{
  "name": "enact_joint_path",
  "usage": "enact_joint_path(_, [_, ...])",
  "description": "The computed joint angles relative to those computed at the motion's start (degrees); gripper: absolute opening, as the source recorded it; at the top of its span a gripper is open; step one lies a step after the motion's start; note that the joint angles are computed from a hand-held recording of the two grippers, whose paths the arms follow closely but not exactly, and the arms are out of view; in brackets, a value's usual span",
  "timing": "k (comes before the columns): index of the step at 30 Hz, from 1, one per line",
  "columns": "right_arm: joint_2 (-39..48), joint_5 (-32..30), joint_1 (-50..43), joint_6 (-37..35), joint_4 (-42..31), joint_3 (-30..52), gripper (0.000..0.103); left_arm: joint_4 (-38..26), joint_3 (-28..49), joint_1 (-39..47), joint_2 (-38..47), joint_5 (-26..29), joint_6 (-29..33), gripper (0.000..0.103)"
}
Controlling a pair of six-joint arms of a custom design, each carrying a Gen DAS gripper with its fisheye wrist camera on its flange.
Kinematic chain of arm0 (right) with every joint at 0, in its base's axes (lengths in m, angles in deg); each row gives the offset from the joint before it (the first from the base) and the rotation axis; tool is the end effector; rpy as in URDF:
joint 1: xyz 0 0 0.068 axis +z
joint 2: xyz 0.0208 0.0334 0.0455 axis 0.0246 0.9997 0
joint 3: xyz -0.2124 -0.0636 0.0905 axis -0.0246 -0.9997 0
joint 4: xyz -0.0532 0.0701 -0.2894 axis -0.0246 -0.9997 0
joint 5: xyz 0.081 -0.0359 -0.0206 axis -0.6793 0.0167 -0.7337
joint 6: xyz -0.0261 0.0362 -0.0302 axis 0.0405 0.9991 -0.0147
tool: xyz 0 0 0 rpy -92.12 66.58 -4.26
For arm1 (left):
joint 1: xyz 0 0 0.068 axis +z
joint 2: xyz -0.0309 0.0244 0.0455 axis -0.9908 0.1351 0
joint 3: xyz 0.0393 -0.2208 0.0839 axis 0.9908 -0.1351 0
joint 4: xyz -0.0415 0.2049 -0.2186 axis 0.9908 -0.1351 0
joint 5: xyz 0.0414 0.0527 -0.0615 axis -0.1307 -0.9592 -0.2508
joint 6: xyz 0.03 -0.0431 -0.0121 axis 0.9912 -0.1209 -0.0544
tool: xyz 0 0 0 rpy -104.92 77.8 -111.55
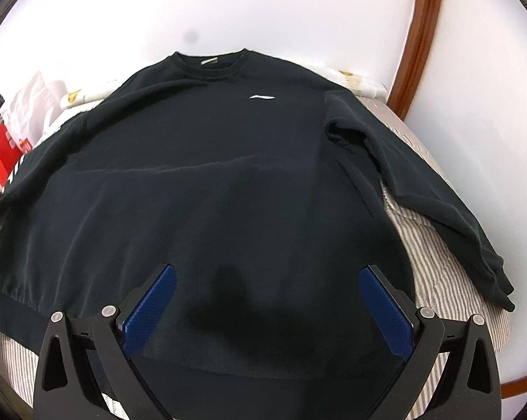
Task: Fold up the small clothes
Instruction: 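Grasp the lettered sleeve with the left gripper and fold it across the body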
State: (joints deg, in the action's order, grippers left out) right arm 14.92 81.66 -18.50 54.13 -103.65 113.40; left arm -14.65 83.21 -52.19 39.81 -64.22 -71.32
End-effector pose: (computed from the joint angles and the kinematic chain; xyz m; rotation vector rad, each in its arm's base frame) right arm 0.1963 -0.0664 0.1624 0.1070 2.4001 -0.1108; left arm 0.2464 0.1268 0.2136 -0.5754 2.2518 -0.2750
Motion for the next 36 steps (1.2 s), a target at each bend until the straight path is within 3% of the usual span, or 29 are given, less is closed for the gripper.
enact_joint_path(6, [1.8, -3.6, -5.5, -2.6, 1.4, 1.1, 0.103, 2.3, 5.3, -14.7, -2.1, -7.3, -4.1, 0.007])
enact_joint_path(11, [1.0, -6.3, -11.0, -5.2, 1.9, 0.7, 0.103, 6.1, 14.6, -30.7, 8.0, -15.4, -4.8, 0.007])
enact_joint_path(17, [4.9, -8.9, -16.7, -7.4, 3.1, 1.9, 0.103, 8.0, 23.9, -45.7, 23.2, -21.0, -1.6, 0.007])
enact_joint_path(20, [7.0, -8.8, -18.4, -8.2, 4.4, 2.3, 0.103, 8.1, 25.9, -50.6, 28.8, -24.1, -1.5, 0.007])
enact_joint_path(25, [10.7, -8.5, -20.6, -9.3, 5.9, 3.3, 0.103, 7.8, 26.5, -53.6, 33.1, -23.9, -3.5, 0.007])
enact_joint_path(28, [10.6, -8.5, -20.6, -9.8, 5.9, 3.1, 0.103, 5.0, 28.5, -53.7, 35.1, -21.7, -4.6, 0.020])
enact_joint_path(31, [8.3, -8.2, -19.6, -10.6, 5.2, 1.8, 0.103, 2.1, 27.5, -53.2, 32.9, -19.3, -5.3, 0.021])
enact_joint_path(33, [7.4, -7.8, -19.4, -10.8, 5.6, 0.6, 0.103, 2.0, 24.4, -53.0, 29.5, -19.8, -5.0, 0.028])
enact_joint_path(35, [7.5, -8.0, -20.1, -11.5, 5.6, -0.3, 0.103, 1.9, 18.3, -51.9, 22.3, -18.7, -4.6, 0.052])
enact_joint_path(36, [7.3, -8.9, -21.2, -11.9, 5.4, -0.9, 0.103, 2.1, 15.3, -51.3, 18.8, -18.1, -4.8, 0.075])
